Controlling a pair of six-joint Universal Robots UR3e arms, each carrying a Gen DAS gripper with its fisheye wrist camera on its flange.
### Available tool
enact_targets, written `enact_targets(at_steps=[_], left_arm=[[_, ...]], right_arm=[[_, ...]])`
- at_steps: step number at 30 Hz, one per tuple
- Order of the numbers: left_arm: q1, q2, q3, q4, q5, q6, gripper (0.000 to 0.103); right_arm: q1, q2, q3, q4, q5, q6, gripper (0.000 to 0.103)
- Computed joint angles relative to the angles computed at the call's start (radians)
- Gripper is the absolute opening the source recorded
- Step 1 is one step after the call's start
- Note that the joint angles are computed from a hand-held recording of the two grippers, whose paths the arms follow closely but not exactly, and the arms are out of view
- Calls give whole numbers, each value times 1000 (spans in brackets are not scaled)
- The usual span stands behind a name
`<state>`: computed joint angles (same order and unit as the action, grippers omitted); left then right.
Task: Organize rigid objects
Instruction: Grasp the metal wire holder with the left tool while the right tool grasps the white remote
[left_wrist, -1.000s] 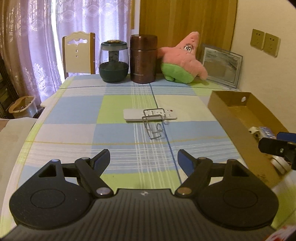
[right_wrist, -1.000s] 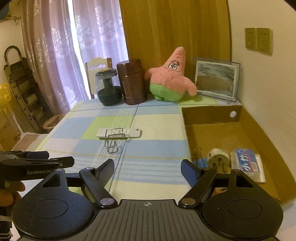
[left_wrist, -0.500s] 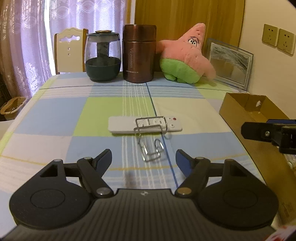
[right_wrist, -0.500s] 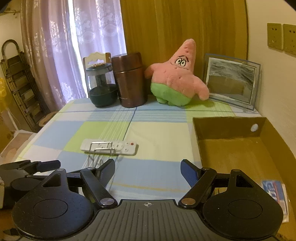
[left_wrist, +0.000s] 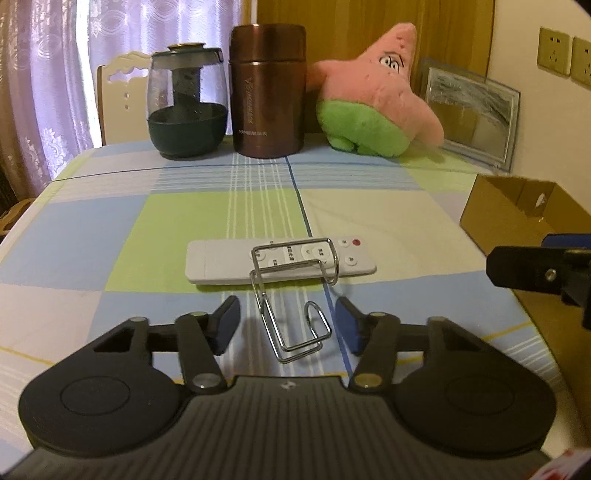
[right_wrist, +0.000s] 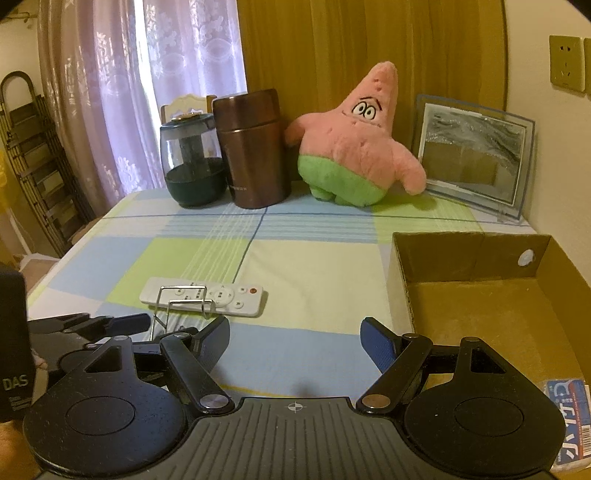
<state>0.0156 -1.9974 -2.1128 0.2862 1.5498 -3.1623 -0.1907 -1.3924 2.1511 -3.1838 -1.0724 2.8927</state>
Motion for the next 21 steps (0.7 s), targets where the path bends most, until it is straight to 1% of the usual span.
enact_targets(at_steps=[3, 4, 5, 9, 16, 19, 21], left_arm=[[7, -6, 13, -18, -1, 26, 37], [13, -1, 13, -30, -6, 33, 29], [20, 8, 9, -42, -9, 39, 26], [72, 72, -52, -60, -55, 87, 26], [197, 251, -224, -99, -130, 217, 25], [260, 295, -292, -89, -172, 268, 25], [294, 307, -332, -56, -207, 290, 26]], right_arm=[[1, 4, 0, 2, 2, 0, 76], [1, 4, 1, 3, 2, 0, 76], [1, 2, 3, 4, 4, 0, 76], [4, -5, 10, 7, 6, -1, 76], [36, -17, 12, 13, 1, 19, 76], [58, -17, 10, 11, -8, 29, 76], [71, -19, 11, 8, -13, 34, 76]])
